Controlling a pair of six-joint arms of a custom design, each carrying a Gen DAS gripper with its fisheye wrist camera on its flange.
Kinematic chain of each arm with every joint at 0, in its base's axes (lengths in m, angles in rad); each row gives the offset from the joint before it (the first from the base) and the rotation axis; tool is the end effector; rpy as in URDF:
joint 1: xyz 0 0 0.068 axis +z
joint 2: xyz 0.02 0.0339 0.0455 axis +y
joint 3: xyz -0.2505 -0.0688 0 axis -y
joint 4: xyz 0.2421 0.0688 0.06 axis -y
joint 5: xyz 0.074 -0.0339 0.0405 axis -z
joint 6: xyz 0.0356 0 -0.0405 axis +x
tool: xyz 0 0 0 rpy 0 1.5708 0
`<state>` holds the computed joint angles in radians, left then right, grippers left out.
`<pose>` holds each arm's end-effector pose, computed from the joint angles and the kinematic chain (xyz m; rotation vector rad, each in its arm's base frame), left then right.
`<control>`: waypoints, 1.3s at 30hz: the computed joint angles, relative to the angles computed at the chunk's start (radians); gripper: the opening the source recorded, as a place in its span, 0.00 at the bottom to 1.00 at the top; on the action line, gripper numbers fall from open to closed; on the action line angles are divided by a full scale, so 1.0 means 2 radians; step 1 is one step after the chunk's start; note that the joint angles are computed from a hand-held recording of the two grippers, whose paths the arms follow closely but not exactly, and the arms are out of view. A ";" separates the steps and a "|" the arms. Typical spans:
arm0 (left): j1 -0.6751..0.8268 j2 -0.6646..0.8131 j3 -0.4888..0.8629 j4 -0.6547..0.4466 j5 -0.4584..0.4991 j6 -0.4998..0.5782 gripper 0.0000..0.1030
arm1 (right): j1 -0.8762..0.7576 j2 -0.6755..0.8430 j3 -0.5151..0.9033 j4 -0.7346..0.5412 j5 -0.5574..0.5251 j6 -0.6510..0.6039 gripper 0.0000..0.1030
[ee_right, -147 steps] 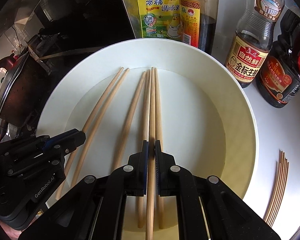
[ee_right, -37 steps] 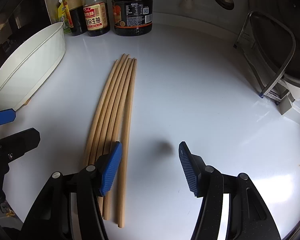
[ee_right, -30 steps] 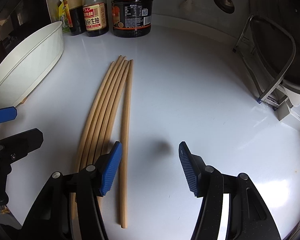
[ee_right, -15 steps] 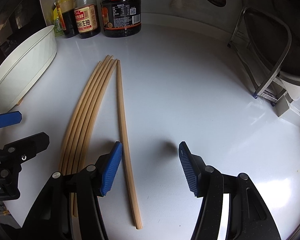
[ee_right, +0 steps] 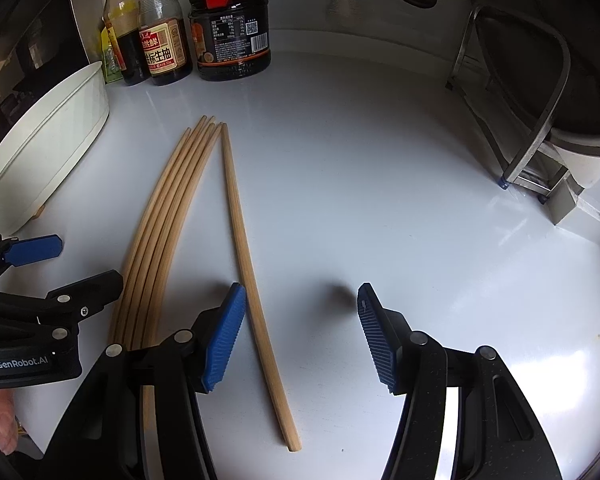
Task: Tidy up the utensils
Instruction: 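Close the right gripper on a chopstick while the left gripper grasps another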
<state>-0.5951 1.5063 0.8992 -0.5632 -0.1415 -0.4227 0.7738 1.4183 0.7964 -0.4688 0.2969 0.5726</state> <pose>0.2343 -0.1525 0.1740 0.1954 2.7156 -0.1007 0.1958 0.1768 0.1730 -0.1654 2.5808 0.0922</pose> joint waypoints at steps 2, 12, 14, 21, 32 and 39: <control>-0.001 0.002 0.001 0.001 -0.002 -0.001 0.89 | 0.000 0.000 0.000 0.000 0.001 0.000 0.54; 0.005 0.011 0.006 -0.007 -0.012 -0.010 0.91 | 0.003 0.010 0.004 0.005 0.002 -0.003 0.54; 0.007 0.013 0.005 -0.009 -0.024 -0.006 0.92 | 0.002 0.012 0.005 0.009 0.001 -0.004 0.54; 0.022 0.011 0.002 -0.007 -0.023 -0.003 0.95 | -0.008 0.025 0.011 0.025 -0.003 -0.018 0.54; 0.003 0.009 0.004 0.009 -0.027 0.011 0.68 | -0.014 0.044 0.023 0.047 -0.029 -0.058 0.54; -0.005 -0.001 0.003 0.011 -0.023 0.018 0.07 | -0.006 0.052 0.033 0.049 -0.038 -0.069 0.26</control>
